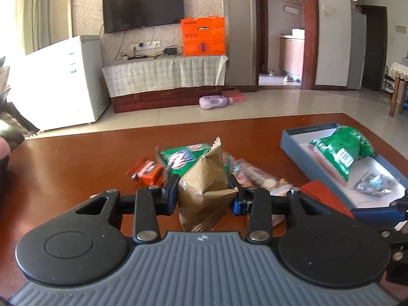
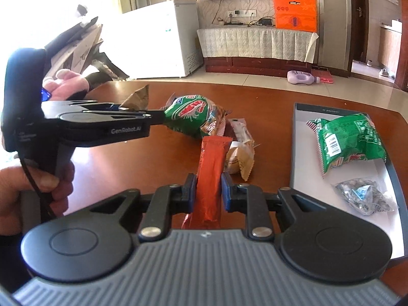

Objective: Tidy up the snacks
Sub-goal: 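Carry the brown packet and orange bar with both tools into the box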

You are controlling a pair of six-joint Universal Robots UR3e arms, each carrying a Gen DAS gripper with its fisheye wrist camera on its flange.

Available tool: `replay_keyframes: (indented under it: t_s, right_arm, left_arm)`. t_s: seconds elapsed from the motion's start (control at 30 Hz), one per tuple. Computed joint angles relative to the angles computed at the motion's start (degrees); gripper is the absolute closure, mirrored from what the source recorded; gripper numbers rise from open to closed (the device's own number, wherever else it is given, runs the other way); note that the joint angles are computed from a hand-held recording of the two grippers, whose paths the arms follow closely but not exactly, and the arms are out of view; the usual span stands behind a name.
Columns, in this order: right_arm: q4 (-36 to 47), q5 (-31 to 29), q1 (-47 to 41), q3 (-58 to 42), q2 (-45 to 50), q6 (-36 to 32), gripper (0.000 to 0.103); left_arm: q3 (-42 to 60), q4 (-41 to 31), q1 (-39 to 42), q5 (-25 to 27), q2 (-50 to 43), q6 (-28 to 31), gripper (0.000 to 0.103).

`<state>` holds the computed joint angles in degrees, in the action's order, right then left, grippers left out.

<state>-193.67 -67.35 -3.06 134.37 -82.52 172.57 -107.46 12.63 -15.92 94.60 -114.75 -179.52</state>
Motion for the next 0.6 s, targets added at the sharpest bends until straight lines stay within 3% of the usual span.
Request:
replay_keyframes:
  t_s: [0.3, 0.6]
  right_arm:
    - [-1.47, 5.45, -8.86, 7.4, -6.36, -1.8, 0.079]
    - [2.48, 11.45, -21.65, 14.01, -14.54, -5.66, 0.079]
  left_arm:
    - [10.07, -4.4, -6.12, 0.72, -4.88, -1.13, 0.059]
    - [25.89, -13.16, -10.86, 0.0, -12.35, -1.55, 0.059]
